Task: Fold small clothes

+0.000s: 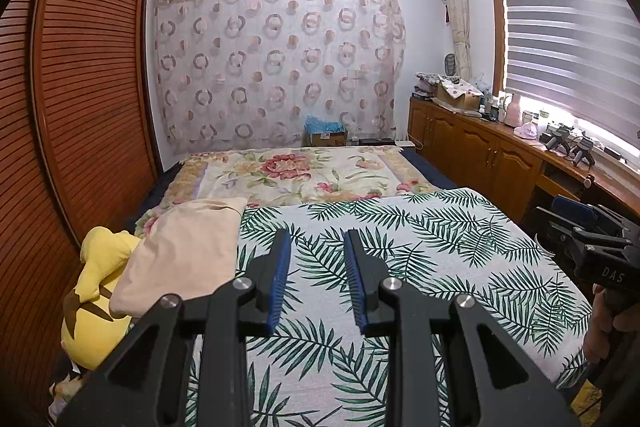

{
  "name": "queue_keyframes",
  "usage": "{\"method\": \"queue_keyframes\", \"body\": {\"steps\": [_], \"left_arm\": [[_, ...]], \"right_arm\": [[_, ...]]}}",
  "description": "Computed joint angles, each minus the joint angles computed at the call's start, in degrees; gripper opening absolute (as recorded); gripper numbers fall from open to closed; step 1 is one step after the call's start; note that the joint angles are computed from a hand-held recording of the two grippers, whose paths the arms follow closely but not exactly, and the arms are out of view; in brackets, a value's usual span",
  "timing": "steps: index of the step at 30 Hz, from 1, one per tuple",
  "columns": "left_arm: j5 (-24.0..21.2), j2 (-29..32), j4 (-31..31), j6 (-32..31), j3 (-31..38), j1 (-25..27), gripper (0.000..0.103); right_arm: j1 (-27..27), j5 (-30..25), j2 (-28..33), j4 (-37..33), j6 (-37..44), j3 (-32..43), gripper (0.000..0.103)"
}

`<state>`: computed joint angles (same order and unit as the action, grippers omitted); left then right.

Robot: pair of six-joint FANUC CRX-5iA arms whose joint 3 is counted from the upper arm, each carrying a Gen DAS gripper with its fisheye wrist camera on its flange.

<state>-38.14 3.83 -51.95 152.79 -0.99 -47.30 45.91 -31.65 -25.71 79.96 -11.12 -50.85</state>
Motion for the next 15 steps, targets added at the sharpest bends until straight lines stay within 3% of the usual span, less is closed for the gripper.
{"method": "queue_keyframes", "body": {"steps": [15], "left_arm": [[0.0,-0.23,0.16,-0.2,0.15,0.15,0.026]], "right_arm": [[-0.29,0.3,-0.03,0.34,-0.23,-0.16,0.083]]}}
